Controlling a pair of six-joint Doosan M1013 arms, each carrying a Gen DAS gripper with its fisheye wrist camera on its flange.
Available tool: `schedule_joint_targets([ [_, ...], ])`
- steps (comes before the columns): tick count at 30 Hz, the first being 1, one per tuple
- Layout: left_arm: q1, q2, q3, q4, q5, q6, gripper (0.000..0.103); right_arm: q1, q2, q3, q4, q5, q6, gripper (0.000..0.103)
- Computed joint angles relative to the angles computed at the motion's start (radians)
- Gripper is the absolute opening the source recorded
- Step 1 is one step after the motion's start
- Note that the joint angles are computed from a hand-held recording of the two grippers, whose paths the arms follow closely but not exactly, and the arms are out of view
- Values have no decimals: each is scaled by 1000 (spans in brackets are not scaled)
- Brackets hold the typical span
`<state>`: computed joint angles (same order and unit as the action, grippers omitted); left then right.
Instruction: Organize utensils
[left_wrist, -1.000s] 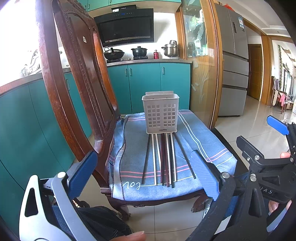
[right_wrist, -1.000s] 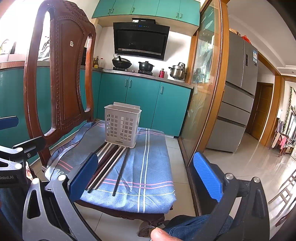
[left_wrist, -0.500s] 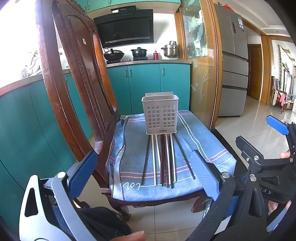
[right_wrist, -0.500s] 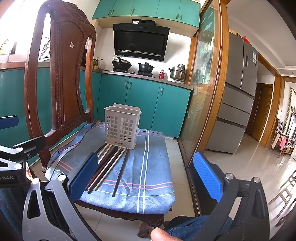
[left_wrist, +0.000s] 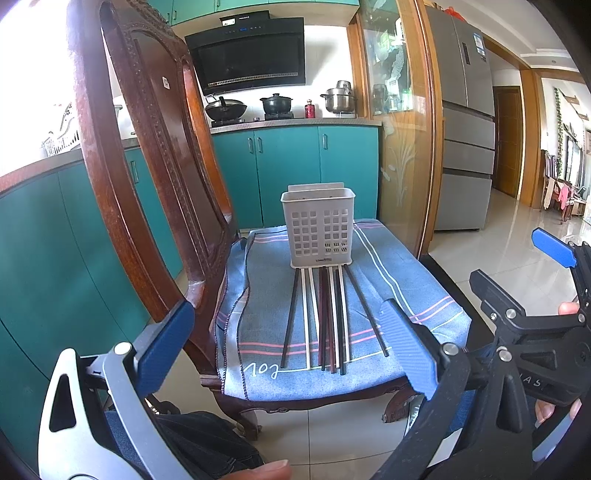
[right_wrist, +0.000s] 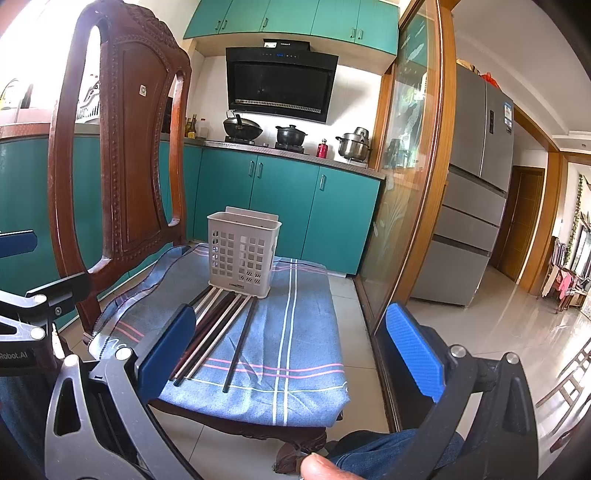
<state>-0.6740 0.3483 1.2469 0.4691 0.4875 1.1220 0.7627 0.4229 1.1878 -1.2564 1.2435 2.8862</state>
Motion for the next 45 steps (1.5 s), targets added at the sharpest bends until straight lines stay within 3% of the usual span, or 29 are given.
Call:
schedule_joint_targets([
  [33,3,10,-3,-17,11,19,100,-6,-2,8,9,-7,5,101],
  [45,5,31,-25,-58,45,58,100,-19,2,11,43,-20,-2,101],
])
